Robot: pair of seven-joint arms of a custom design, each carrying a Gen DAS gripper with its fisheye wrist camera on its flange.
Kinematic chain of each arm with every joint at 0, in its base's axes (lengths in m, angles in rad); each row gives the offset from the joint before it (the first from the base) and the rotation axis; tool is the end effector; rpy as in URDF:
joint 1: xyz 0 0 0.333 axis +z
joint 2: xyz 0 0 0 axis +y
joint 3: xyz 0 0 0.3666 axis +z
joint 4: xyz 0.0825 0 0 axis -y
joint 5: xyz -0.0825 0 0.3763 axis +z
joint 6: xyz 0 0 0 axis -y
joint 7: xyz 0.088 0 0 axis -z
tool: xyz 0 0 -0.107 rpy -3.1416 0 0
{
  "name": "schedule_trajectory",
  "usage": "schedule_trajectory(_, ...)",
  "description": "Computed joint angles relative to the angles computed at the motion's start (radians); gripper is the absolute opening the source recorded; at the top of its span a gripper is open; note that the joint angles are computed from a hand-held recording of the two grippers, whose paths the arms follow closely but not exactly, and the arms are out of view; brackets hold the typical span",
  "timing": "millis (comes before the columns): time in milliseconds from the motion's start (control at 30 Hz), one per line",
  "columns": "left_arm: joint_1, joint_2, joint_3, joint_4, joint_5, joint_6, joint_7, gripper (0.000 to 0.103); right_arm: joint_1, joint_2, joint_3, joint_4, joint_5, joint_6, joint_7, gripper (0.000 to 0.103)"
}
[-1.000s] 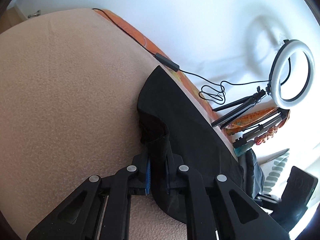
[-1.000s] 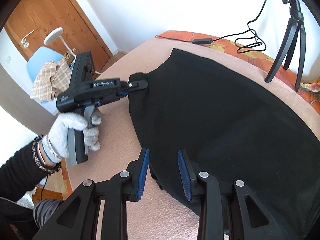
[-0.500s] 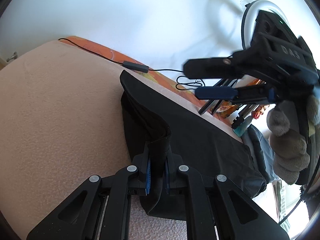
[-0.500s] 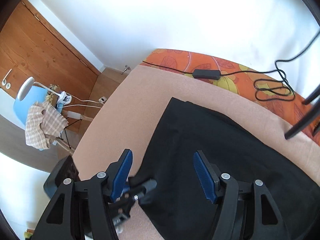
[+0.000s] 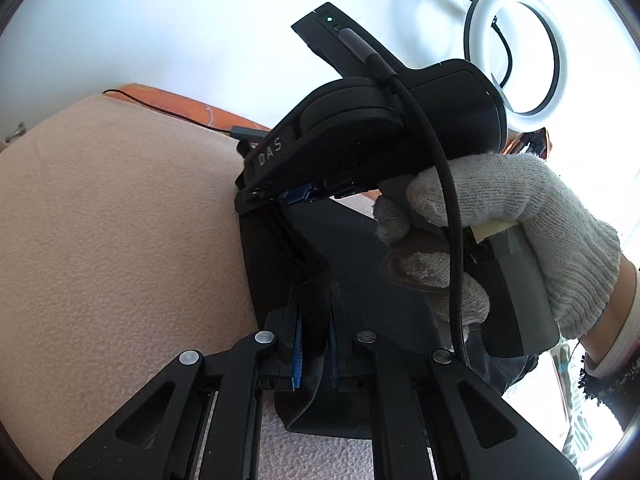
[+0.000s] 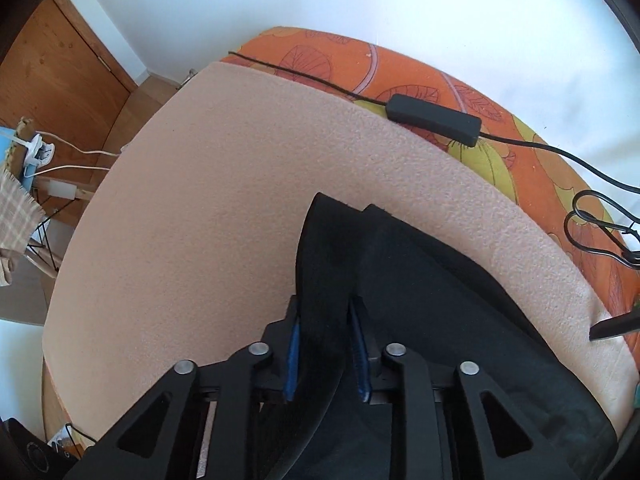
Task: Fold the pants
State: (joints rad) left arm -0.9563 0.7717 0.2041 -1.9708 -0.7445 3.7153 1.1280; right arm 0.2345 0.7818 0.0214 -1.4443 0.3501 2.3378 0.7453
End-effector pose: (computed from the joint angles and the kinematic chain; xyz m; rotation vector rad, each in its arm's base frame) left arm 0.5191 -0.3947 0.2429 -2.0997 1.3883 -1.2694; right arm 0.7401 0.1953 0.2755 -2.6576 1.0108 0.0544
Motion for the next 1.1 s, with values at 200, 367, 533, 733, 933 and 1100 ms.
schedule_trajectory(200,-0.029,0.007,0.024,0.037,-0.015,-0.022,0.035,0.008,-0.103,-0.022,0.051,0.0,0.123,-0.041,-0.082,0.002)
schedule_trajectory(367,-0.07,0.011,0.057,0.077,-0.02,-0.052,0.076,0.007,-0.17,-0.041,0.061,0.004,0.205,-0.092,-0.131,0.002)
schedule_trajectory(533,-0.112,0.032,0.112,0.146,0.0,-0.117,0.096,0.007,-0.246,-0.06,0.056,0.003,0.292,-0.14,-0.183,0.002)
schedule_trajectory(733,-0.119,0.102,0.147,0.301,0.134,-0.3,0.068,0.007,-0.322,-0.009,0.031,0.051,0.328,-0.202,-0.193,0.003)
schedule_trajectory(933,-0.144,0.165,0.189,0.397,0.262,-0.468,0.027,0.007,-0.379,0.022,0.024,0.074,0.347,-0.173,-0.201,0.04)
schedule_trajectory(1100,-0.212,0.214,0.292,0.441,0.315,-0.525,-0.065,0.007,-0.436,0.085,0.048,0.194,0.399,-0.3,-0.125,0.067)
